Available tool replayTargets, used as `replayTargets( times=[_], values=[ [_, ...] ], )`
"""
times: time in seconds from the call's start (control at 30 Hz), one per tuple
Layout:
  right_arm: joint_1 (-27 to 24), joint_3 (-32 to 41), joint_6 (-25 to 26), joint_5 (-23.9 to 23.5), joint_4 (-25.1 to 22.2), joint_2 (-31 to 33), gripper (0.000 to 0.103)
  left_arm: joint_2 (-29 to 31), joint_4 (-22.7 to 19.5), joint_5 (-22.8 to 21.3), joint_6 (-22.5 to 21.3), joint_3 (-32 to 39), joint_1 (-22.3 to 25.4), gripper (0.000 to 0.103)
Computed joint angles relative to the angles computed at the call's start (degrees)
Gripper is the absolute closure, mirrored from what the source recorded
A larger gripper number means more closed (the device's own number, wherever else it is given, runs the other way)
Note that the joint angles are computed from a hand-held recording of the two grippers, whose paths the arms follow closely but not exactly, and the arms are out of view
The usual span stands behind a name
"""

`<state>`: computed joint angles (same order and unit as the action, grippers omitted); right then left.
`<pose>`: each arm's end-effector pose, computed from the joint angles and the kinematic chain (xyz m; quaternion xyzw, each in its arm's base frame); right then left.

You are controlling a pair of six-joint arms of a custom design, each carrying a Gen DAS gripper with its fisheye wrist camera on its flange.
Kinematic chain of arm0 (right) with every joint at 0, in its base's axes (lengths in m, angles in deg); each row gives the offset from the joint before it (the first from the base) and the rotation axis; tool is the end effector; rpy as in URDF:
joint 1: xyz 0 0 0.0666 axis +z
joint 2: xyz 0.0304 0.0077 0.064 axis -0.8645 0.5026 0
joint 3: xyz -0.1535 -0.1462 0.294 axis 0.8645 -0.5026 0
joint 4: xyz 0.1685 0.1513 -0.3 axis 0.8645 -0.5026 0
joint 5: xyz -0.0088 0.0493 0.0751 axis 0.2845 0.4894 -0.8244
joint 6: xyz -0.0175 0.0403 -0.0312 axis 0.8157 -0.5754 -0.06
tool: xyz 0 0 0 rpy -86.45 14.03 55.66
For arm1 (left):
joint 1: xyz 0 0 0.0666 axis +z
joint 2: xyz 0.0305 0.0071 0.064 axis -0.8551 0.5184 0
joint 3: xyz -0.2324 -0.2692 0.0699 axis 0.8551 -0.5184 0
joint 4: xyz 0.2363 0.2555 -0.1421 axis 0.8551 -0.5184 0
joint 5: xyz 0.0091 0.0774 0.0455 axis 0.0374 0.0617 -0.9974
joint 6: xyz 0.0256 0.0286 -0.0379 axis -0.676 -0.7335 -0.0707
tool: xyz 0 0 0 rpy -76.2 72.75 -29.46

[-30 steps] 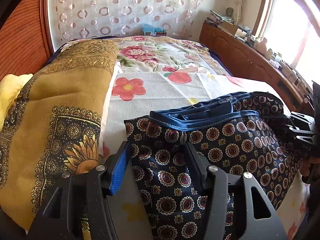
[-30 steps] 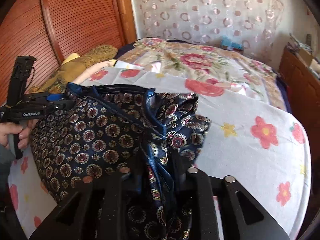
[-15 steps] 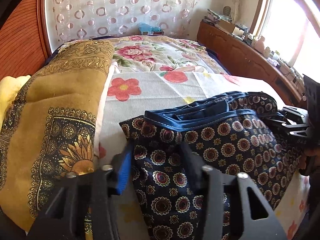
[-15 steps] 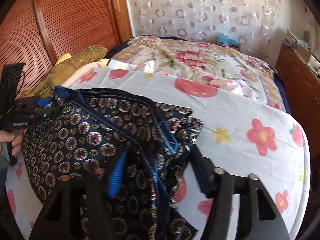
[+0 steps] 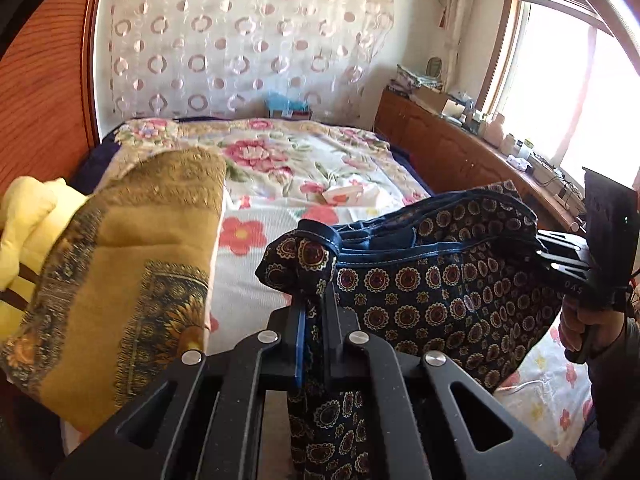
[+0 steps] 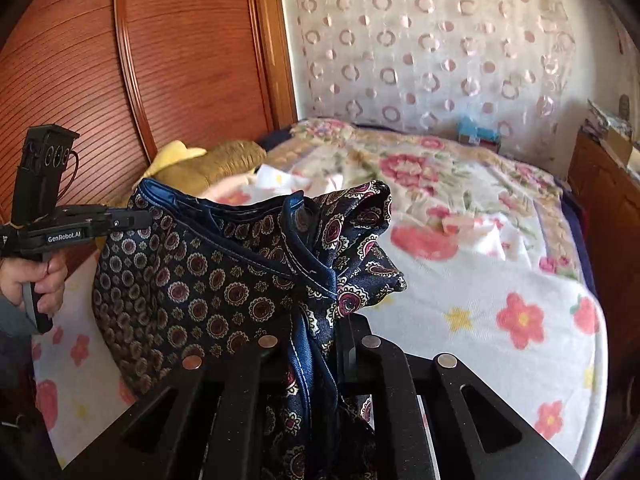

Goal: Fold small clothes
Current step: 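Lift the folded shirt with both grippers and carry it onto the mustard cloth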

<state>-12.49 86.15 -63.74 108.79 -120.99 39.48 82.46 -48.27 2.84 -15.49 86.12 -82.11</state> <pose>0.3497 0.3567 0.3696 -0.1039 0.8831 0.0754 0.4513 0.4342 -0.1974 0.2968 0.2170 0.8760 -0.2014 0.3806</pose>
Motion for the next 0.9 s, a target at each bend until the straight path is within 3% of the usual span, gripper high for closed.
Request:
replayTargets(
  times=[0.3, 0.53, 0.7, 0.9],
  values=[
    [1.11, 3.0, 7.04, 3.04, 2.25, 0.15, 0.093, -4.0, 3.17, 0.78, 0.49, -1.57, 2.45, 0.096],
    [1.23, 9.24, 15.17, 3.62, 2.5, 3.17, 0.093, -7.22, 7.92, 2.35, 2.85, -4.49, 6.12, 0.096],
    [0.53, 19.83, 22.38, 1.28, -0.81, 9.7, 0.093, -9.98, 11.04, 2.92, 5.47, -7.89, 9.93, 0.096],
    [-1.1, 39.15, 30.61, -4.02, -8.52, 22.58, 0.093, -9.73, 12.55, 1.86, 7.45, -11.04, 13.99, 0.096]
  ],
)
